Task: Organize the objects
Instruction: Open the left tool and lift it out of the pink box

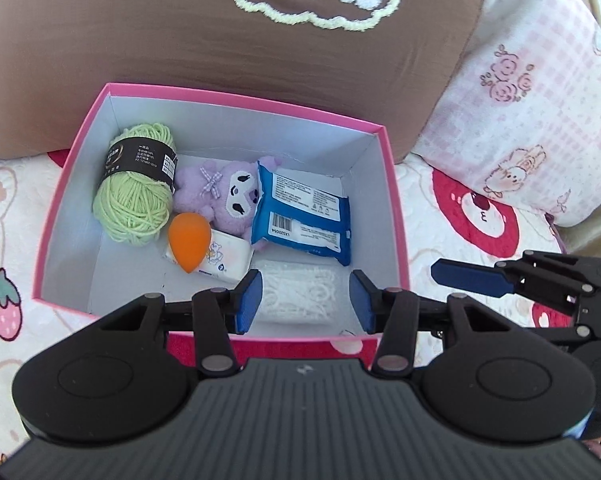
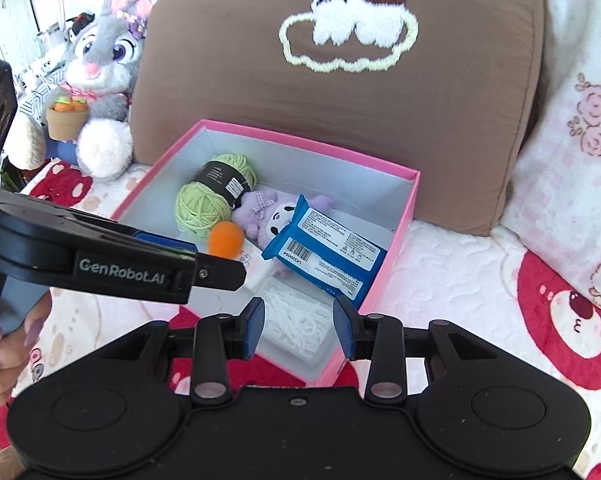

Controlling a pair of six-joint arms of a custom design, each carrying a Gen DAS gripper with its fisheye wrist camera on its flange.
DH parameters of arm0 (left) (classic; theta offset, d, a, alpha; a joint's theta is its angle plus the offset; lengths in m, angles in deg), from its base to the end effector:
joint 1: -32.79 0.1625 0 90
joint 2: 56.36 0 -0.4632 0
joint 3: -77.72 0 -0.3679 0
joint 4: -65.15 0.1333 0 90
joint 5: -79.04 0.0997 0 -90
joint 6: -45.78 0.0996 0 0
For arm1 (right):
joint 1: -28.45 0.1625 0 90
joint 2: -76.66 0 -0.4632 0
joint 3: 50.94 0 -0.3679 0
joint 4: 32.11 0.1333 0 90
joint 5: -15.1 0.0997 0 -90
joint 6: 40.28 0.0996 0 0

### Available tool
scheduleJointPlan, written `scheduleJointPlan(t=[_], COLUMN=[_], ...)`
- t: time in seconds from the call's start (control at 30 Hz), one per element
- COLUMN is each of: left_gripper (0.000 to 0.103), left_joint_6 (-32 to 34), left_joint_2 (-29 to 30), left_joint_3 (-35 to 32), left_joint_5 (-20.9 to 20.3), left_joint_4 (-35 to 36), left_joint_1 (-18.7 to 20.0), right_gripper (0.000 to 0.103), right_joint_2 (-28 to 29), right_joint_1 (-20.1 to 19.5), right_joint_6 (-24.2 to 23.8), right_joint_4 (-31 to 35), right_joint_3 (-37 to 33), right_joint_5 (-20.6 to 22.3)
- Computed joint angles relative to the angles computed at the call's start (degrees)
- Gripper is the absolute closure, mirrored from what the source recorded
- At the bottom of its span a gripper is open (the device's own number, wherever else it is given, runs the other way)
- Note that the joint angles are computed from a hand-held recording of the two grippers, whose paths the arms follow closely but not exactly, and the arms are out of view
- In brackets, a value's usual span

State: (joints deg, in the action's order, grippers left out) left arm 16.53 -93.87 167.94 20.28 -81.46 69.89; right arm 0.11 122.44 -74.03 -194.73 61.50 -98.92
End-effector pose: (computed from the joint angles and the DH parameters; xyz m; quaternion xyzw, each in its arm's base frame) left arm -0.4432 -0.5671 0.0737 0.1883 0.9440 -0.2015 0.1813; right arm 0.1301 -0.5323 0.3840 0.2382 -0.8996 0.2471 0.2700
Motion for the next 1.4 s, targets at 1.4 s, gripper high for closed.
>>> scheduleJointPlan(t=[1.4], left_gripper=[0.038], left_joint_6=[-15.4], left_joint_2=[-9.7], left_joint_3=[9.4], left_joint_5=[5.6], left_joint_4=[15.7], left_joint_1=[-14.1], right_gripper=[0.037], right_joint_2=[-20.5], right_joint_1=[1.6], right_joint_6=[2.1], right_joint_4=[-3.6], right_joint_3=[14.1], right_joint_5=[-4.9])
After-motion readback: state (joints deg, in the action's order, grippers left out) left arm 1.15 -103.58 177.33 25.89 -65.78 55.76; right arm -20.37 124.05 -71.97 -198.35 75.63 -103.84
